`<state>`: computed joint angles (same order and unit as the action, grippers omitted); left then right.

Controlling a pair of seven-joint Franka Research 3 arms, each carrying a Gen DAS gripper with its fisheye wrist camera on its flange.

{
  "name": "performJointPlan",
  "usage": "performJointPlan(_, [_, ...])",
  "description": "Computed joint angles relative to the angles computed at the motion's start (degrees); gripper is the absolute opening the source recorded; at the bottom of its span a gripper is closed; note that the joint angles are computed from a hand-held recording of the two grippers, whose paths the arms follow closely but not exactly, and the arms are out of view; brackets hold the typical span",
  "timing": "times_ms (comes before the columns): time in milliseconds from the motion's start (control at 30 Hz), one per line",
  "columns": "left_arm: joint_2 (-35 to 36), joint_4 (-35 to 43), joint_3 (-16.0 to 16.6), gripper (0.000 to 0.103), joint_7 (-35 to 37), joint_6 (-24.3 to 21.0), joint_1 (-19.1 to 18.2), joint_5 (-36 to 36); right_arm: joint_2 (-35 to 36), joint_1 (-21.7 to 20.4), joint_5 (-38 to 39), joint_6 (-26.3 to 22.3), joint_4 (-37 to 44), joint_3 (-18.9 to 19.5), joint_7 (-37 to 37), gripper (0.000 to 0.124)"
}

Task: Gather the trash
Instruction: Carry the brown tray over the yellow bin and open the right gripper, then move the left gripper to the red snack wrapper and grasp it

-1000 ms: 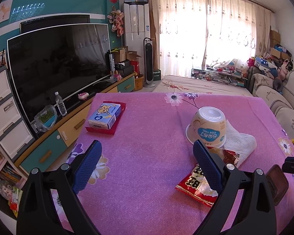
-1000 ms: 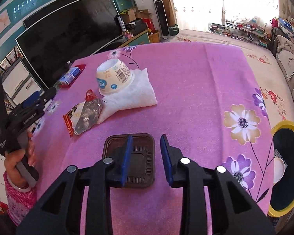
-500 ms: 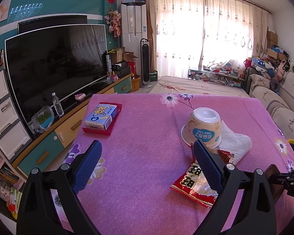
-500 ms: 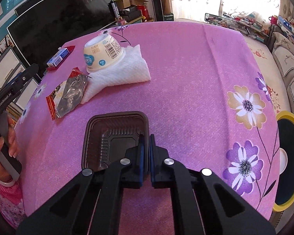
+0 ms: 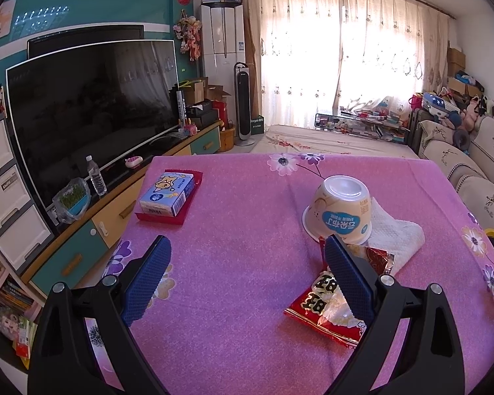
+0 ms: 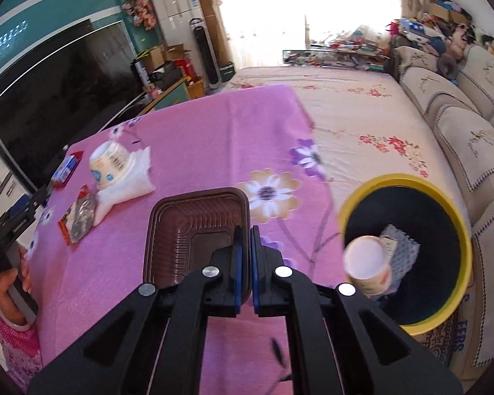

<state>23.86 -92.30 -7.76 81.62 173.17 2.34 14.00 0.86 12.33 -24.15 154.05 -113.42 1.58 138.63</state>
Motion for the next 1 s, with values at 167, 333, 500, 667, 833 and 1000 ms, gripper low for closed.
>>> performJointPlan(167, [0.1, 0.2, -0.1, 0.093, 0.1, -0.2, 0.0, 0.1, -6.4, -4.8, -8.9, -3.9, -6.4, -0.8, 12.2, 0.004])
performJointPlan(333, [0.3, 0.4, -0.2, 0.093, 0.5, -0.5, 0.0, 0.2, -7.8, -9.2, -9.9, -6.8, -8.9, -0.4, 15.1, 0.005])
performJointPlan(500, [0.4, 0.4, 0.0, 0.093, 0.8, -0.5, -0.3, 0.5, -6.2, -11.0, -14.4, -9.2, -8.3, 0.0, 21.8, 0.036])
performJointPlan(667, [0.6, 0.4, -3.7, 0.093, 4.4, -0.8, 2.3, -1.8, -5.9, -9.9, -17.6, -7.9, -8.1, 0.5, 24.5, 0.042])
performJointPlan(833, [2.0, 1.2, -14.8, 0.097, 17.2, -4.1, 10.2, -12.1, -4.7, -8.2, -16.4, -5.6, -6.8, 0.6, 21.9, 0.046])
performJointPlan(1000, [3.9, 4.2, -15.9, 0.098, 22.7, -10.0, 10.0, -17.6, -3.3, -6.8, -13.6, -3.8, -6.0, 0.1, 19.0, 0.046])
